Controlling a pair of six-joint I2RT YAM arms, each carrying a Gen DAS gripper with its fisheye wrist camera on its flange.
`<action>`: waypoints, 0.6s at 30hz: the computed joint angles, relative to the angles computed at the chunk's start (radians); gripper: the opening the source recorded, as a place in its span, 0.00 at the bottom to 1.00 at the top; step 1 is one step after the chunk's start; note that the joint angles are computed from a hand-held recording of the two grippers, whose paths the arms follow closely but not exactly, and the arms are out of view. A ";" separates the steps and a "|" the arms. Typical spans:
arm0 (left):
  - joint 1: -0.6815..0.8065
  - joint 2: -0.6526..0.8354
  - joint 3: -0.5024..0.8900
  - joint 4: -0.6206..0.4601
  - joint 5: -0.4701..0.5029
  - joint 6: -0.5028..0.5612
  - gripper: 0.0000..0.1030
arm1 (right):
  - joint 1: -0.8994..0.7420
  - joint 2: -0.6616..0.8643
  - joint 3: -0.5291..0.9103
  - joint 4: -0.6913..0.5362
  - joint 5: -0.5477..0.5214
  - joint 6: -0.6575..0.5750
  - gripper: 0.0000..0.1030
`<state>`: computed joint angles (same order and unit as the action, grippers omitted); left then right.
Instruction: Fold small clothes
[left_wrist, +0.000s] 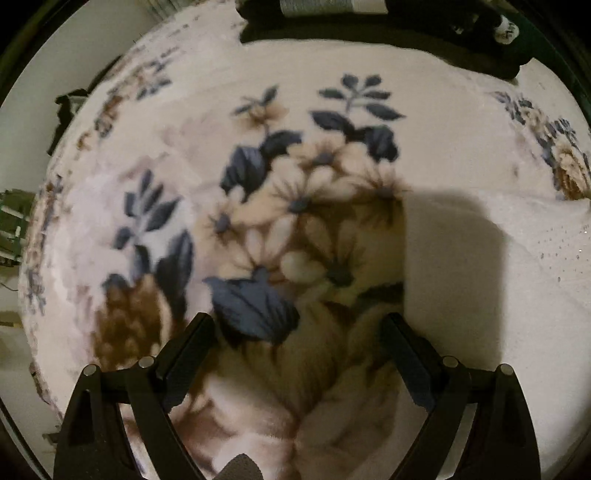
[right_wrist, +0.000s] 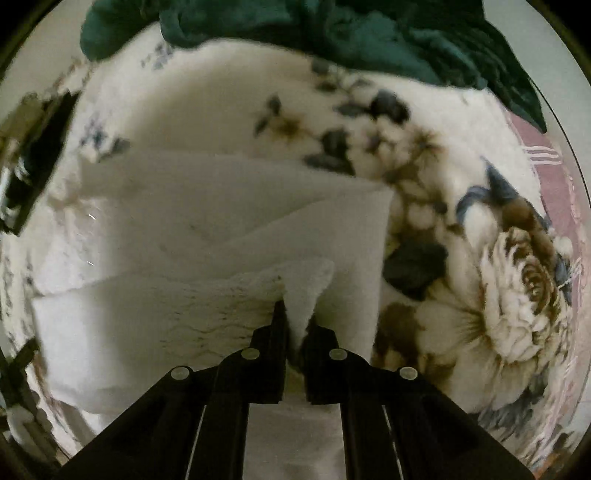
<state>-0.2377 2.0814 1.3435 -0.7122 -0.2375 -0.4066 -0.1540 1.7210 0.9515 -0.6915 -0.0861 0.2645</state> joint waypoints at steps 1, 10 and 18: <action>0.004 -0.014 -0.010 0.006 0.005 0.004 0.90 | -0.016 0.017 0.009 -0.006 -0.009 -0.014 0.15; -0.265 -0.388 -0.163 -0.140 -0.023 -0.121 0.90 | -0.127 -0.095 0.105 -0.251 -0.129 -0.126 0.83; -0.923 -0.217 0.127 -0.381 0.140 -0.548 0.90 | -0.531 -0.141 0.174 -0.652 -0.241 -0.659 0.62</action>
